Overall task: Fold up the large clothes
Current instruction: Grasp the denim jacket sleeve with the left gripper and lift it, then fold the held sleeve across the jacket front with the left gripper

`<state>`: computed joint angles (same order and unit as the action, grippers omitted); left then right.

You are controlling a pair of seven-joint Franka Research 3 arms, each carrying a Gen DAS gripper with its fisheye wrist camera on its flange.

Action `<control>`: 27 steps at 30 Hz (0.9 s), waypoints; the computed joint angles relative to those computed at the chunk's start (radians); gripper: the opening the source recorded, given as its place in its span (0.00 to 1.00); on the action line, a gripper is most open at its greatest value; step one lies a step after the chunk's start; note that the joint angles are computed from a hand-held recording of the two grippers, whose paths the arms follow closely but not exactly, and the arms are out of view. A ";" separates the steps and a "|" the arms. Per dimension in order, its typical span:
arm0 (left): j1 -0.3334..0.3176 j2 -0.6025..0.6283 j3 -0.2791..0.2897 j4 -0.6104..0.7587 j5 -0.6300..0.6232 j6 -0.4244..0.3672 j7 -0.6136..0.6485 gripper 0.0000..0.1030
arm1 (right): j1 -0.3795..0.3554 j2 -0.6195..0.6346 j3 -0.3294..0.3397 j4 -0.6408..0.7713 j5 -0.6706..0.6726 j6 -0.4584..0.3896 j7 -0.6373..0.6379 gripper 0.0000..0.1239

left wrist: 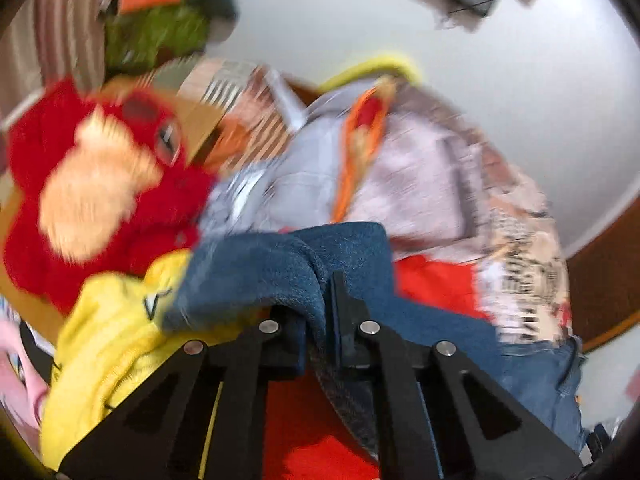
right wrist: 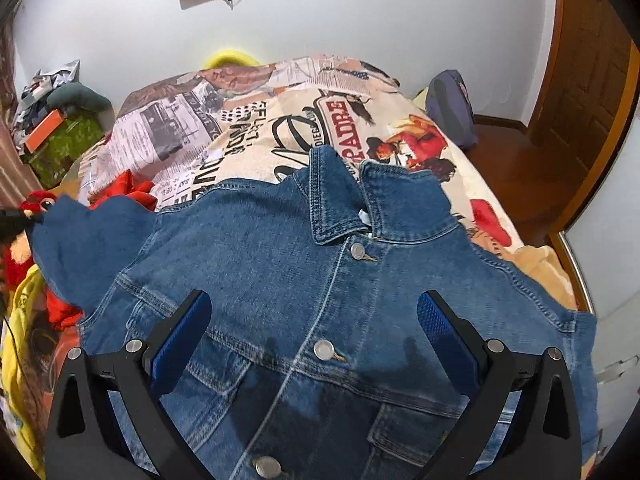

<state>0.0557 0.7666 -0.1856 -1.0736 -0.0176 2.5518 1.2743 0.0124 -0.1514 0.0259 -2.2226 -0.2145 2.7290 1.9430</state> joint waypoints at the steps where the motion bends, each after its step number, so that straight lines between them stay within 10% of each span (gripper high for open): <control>1: -0.003 -0.022 -0.014 -0.012 0.000 0.022 0.020 0.08 | 0.004 -0.009 -0.003 -0.005 0.011 0.000 -0.012 0.83; 10: -0.089 -0.106 -0.114 0.023 -0.048 0.049 0.216 0.07 | 0.003 -0.114 -0.015 -0.083 0.128 0.049 -0.143 0.83; 27: -0.390 -0.044 -0.138 0.083 -0.028 -0.203 0.384 0.07 | -0.093 -0.326 -0.012 -0.255 0.289 -0.005 -0.300 0.83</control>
